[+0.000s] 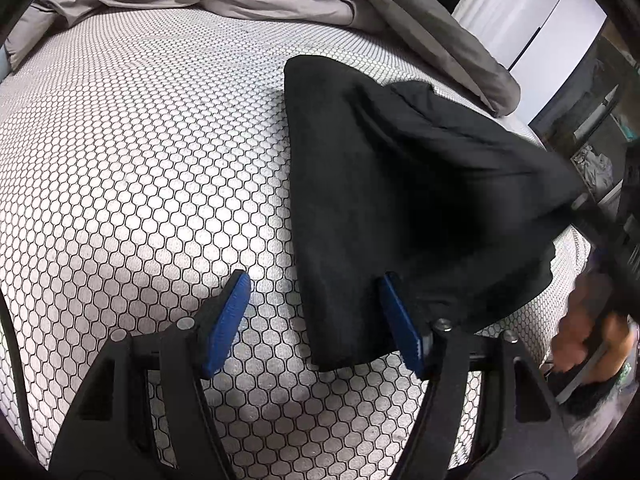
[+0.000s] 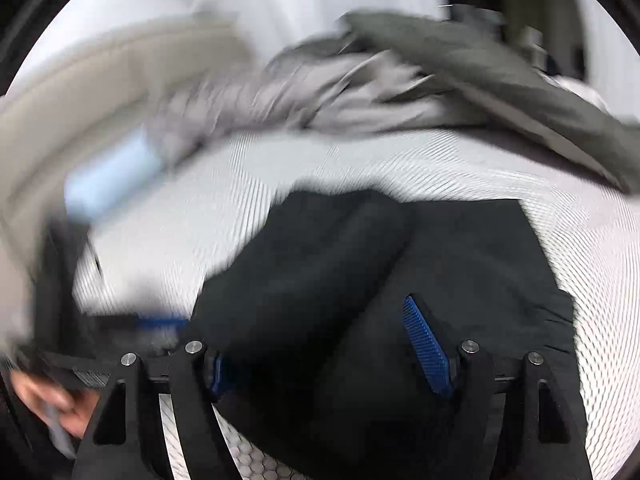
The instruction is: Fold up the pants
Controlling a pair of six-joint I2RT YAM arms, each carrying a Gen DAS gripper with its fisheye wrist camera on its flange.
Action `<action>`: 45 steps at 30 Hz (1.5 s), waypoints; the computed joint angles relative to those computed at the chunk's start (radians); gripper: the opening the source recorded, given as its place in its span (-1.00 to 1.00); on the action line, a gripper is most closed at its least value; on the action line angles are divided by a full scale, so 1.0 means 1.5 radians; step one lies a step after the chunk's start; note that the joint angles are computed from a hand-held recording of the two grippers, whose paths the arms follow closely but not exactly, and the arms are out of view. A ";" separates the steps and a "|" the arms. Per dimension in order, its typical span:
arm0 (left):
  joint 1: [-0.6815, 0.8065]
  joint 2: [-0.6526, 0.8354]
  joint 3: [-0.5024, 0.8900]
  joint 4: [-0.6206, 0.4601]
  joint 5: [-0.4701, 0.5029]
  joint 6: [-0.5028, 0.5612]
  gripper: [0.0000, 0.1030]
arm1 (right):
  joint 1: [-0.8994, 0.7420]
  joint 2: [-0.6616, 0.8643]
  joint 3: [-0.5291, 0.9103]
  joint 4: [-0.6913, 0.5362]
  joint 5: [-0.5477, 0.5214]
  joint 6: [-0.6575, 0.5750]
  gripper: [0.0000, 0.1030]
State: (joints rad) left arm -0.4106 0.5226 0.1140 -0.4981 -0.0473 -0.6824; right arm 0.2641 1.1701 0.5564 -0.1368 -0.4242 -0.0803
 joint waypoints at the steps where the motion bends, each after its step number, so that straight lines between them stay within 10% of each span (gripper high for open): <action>1: -0.008 0.026 0.010 0.016 -0.006 -0.006 0.29 | -0.056 -0.009 0.001 -0.002 -0.059 0.013 0.47; 9: -0.067 0.096 0.034 0.038 -0.053 -0.033 0.31 | -0.313 0.211 0.130 -0.213 -0.292 -0.093 0.46; 16: -0.106 0.148 0.059 0.048 -0.095 -0.063 0.30 | -0.285 0.088 0.080 -0.241 -0.153 -0.330 0.39; 23: -0.153 0.184 0.090 0.036 -0.132 -0.092 0.30 | -0.349 0.059 0.113 -0.445 -0.246 -0.554 0.40; 28: -0.157 0.198 0.088 0.049 -0.137 -0.089 0.30 | -0.275 -0.023 0.068 -0.341 -0.239 -0.390 0.45; 37: -0.105 0.174 0.049 0.082 -0.095 -0.037 0.31 | 0.087 0.060 -0.033 -0.033 0.145 -0.182 -0.15; 40: -0.097 0.149 0.048 0.061 -0.088 -0.033 0.31 | -0.003 0.018 -0.021 -0.071 0.041 -0.174 -0.47; 45: -0.096 0.121 0.055 0.026 -0.092 -0.035 0.30 | -0.316 0.072 0.083 -0.161 -0.149 -0.201 -0.12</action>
